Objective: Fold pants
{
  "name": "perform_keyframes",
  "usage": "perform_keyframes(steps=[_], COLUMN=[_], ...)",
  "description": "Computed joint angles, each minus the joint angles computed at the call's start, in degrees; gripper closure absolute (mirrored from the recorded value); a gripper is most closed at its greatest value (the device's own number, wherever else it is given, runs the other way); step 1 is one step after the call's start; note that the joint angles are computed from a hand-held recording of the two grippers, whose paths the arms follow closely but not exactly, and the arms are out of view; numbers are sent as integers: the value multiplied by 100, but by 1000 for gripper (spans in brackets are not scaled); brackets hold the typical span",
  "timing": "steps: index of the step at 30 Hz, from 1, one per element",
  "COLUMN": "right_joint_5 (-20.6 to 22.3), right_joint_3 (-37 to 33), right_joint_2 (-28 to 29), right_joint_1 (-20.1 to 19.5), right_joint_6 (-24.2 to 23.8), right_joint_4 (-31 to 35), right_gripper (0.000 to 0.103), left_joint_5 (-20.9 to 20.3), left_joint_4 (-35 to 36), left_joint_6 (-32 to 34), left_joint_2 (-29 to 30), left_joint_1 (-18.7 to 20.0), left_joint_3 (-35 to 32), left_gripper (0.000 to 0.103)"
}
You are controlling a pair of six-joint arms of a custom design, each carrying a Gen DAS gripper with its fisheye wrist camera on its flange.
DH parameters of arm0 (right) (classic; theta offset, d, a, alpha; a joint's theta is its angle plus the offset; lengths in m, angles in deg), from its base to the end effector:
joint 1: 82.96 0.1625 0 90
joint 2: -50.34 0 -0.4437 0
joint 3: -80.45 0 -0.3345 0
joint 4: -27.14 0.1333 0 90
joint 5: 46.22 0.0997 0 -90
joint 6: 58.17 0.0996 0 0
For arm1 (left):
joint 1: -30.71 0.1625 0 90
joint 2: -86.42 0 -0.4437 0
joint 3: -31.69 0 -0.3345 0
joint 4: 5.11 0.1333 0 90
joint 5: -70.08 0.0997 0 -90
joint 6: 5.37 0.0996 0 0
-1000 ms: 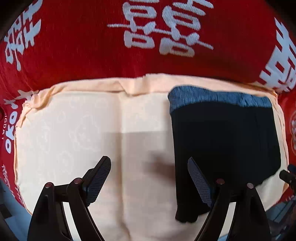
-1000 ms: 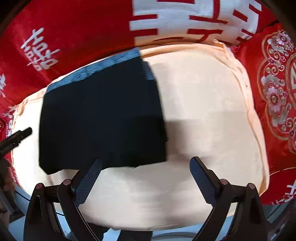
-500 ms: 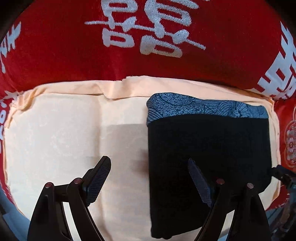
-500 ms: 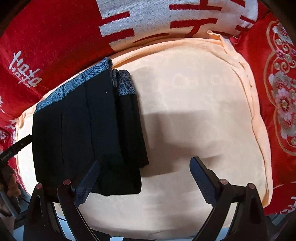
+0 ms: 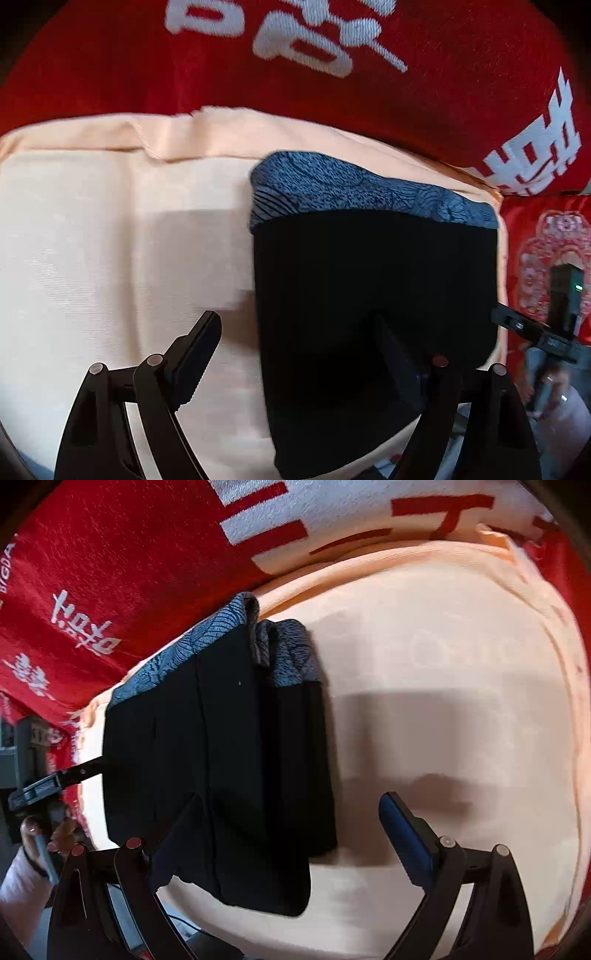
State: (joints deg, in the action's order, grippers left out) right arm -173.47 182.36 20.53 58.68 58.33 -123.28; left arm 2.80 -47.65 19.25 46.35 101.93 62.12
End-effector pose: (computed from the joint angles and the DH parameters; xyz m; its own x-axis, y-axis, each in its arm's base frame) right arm 0.4918 -0.2961 -0.0331 -0.5097 0.8563 -0.0833 0.6987 0.3555 -0.6208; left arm -0.0601 -0.7102 0.3704 -0.6186 0.7854 -0.0219 0.5632 0.4628 0.6845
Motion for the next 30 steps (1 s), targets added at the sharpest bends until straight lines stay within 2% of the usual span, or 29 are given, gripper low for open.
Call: perform_keyframes(steps=[4,5,6,8,11,14,15,18,19,21,23,27,30], right_joint_5=[-48,-66,-91,-123,-17,52,26,-106,-136,-147,-175,-285,-375], right_joint_3=[454,611,702,893,1063,1084,1107,1251,1270,1247,1185,984,958], right_joint_2=[117,186,262,422,733,868,926,1018,999,826,825,712,696], right_joint_1=[-108,-144,-162,-226,-398,-548,-593,-568,-559,-517,-474,-400,-287], right_joint_6=[-625,-843,-1006,-1417,-2146,-2696,-2807,-2573,-2380,-1957,-1880,-1788,-1750], right_joint_4=[-1301,-1823,-2214,-3070,-4451,-4965,-5208,-5766,-5722,-5089,-5019,-4571,-4665], right_gripper=[6,6,6,6,6,5,5,7,10,32,40,51,55], left_joint_5=[-215,-251,-299,-300,-399,-513,-544,-540,-527,-576,-545,-522,-555], left_joint_4=[454,483,470,219,-146,-424,-472,-737,-926,-1145,-1445,-1638,-1440], left_joint_6=[-15,-2,39,88,163,233,207,149,182,274,470,573,475], left_joint_2=[260,265,260,100,-111,-260,-285,-420,-530,-698,-933,-1164,-1159], left_joint_1=[87,92,107,102,115,119,124,113,87,50,-28,-133,-155], left_joint_3=[-378,-364,-299,132,731,1103,1191,1498,1678,1884,2200,2357,2141], left_gripper=[17,17,12,4,4,4,4,2,3,15,22,35,36])
